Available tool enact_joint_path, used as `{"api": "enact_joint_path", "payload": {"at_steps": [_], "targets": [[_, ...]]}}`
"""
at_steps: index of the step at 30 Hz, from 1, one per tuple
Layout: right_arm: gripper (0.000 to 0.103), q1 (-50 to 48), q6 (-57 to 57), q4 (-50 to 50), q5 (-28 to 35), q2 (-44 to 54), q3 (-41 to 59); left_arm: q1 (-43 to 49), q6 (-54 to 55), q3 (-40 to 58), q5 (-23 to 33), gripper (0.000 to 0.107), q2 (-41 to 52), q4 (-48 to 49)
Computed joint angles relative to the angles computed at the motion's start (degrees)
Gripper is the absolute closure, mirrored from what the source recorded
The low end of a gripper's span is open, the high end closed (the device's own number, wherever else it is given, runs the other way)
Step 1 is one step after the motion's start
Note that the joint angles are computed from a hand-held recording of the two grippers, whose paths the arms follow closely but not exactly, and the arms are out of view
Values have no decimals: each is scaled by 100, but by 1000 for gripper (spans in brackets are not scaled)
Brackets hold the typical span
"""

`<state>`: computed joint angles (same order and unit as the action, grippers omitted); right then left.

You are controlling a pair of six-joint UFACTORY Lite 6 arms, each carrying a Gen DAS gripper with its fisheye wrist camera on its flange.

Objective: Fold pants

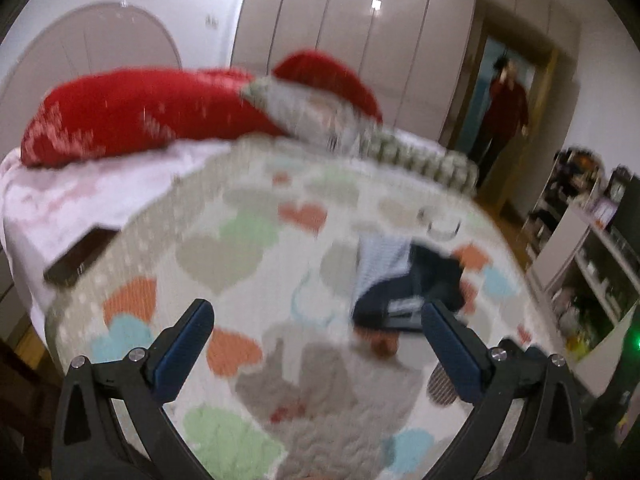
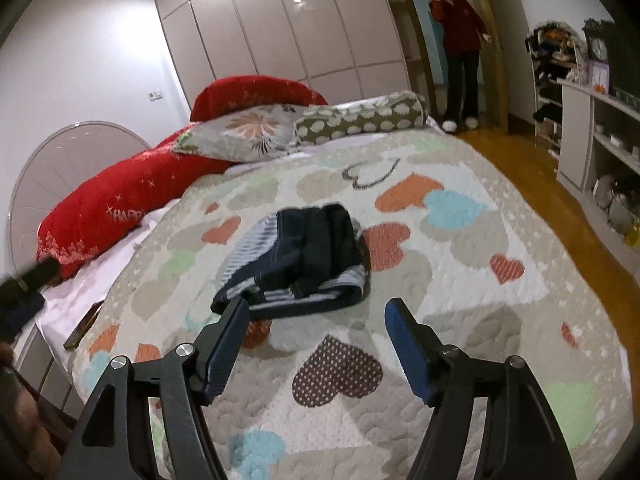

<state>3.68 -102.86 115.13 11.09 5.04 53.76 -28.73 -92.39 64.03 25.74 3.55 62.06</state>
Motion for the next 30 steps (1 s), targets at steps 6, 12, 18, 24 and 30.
{"api": "enact_joint_path", "payload": {"at_steps": [6,12,18,24,30], "targets": [[28,188,-7,-33,-289,332,122,-188,790,152,156,4,492,-858],[28,322,-661,543,-430,329,65,-379,638,264,501,4,583,-629],[28,410,-637,496,-526,354,73,-500,566,378,738,4,665,-494],[27,509,-1098,910,-593,405,86,-559,585,361,717,4,662,-485],[27,496,-1160,975,-559,440,60,-591,609,348,675,4,684,-518]]}}
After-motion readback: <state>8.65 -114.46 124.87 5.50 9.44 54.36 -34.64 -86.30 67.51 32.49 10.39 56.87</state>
